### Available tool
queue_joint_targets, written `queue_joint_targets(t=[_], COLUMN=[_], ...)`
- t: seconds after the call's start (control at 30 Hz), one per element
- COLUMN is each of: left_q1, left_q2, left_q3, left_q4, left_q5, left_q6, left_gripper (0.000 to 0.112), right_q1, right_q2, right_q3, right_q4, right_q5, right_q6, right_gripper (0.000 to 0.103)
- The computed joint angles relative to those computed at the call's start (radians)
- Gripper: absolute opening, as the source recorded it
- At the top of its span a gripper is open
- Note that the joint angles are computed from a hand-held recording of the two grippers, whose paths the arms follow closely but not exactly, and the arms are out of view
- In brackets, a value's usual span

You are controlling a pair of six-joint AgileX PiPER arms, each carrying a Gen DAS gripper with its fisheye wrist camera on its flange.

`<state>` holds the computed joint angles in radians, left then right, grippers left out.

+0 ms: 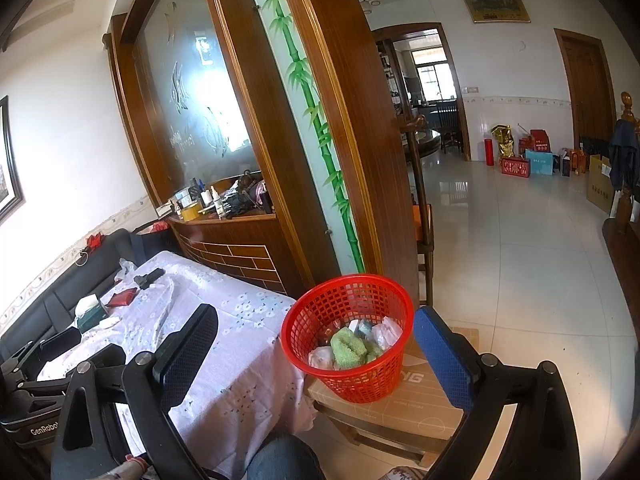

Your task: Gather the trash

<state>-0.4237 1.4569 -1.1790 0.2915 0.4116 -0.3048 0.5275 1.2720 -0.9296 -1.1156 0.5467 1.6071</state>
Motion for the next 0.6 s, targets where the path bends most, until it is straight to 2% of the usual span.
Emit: queue_joint_targets(t=[0.6], left_q1=[-0.001], left_q2=[0.002], left_q3=[-0.004], left_q4=[-0.001], left_q5=[0.004], left_q6=[0.002], left_gripper=[0.097], right_q1=[-0.009], right_q2=[0.008], right_q3=[0.009], right_q4=[-0.014], right_q5=[-0.014], right_q6=[0.016], right_gripper=[0.1])
